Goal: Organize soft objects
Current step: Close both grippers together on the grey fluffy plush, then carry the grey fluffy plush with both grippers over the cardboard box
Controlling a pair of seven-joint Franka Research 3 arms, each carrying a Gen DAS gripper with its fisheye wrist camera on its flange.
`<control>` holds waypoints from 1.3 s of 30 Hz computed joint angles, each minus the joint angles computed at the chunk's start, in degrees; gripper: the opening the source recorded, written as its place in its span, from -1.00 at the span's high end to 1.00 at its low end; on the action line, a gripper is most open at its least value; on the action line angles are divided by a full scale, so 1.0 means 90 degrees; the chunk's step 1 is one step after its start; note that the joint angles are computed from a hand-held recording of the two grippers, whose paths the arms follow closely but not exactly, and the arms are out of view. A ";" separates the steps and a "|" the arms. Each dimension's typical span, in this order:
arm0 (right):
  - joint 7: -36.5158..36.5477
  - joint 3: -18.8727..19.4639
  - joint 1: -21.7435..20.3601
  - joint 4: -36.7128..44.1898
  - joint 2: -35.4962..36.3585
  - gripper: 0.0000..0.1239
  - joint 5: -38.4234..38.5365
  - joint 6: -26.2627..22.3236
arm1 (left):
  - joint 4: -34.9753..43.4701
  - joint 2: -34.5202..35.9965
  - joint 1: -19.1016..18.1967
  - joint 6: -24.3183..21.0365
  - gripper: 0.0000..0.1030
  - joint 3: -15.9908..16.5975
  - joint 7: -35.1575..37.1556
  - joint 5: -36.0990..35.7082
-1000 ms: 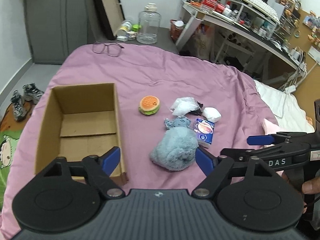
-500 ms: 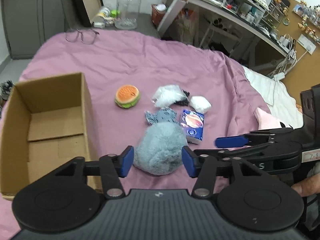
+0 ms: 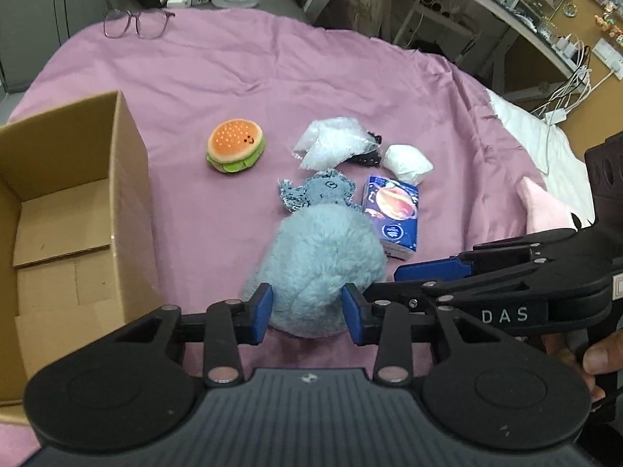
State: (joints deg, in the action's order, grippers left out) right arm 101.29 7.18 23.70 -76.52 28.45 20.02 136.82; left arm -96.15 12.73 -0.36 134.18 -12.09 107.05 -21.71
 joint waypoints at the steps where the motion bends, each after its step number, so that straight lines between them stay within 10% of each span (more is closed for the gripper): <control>1: -0.0045 0.0025 -0.0040 0.0047 0.0046 0.34 0.0056 -0.0035 | 0.0083 0.0072 -0.0005 -0.0033 0.29 0.0001 -0.0024 0.0011; 19: -0.0557 0.0269 -0.0460 0.0606 0.0651 0.67 0.1024 0.0066 | 0.0808 0.0739 0.0206 0.0013 0.53 -0.0285 -0.0090 -0.0137; 39: -0.0058 -0.0098 0.0152 0.0431 -0.0024 0.67 -0.0165 0.0380 | 0.0093 -0.0209 0.0303 0.0345 0.55 -0.0077 0.0651 -0.1322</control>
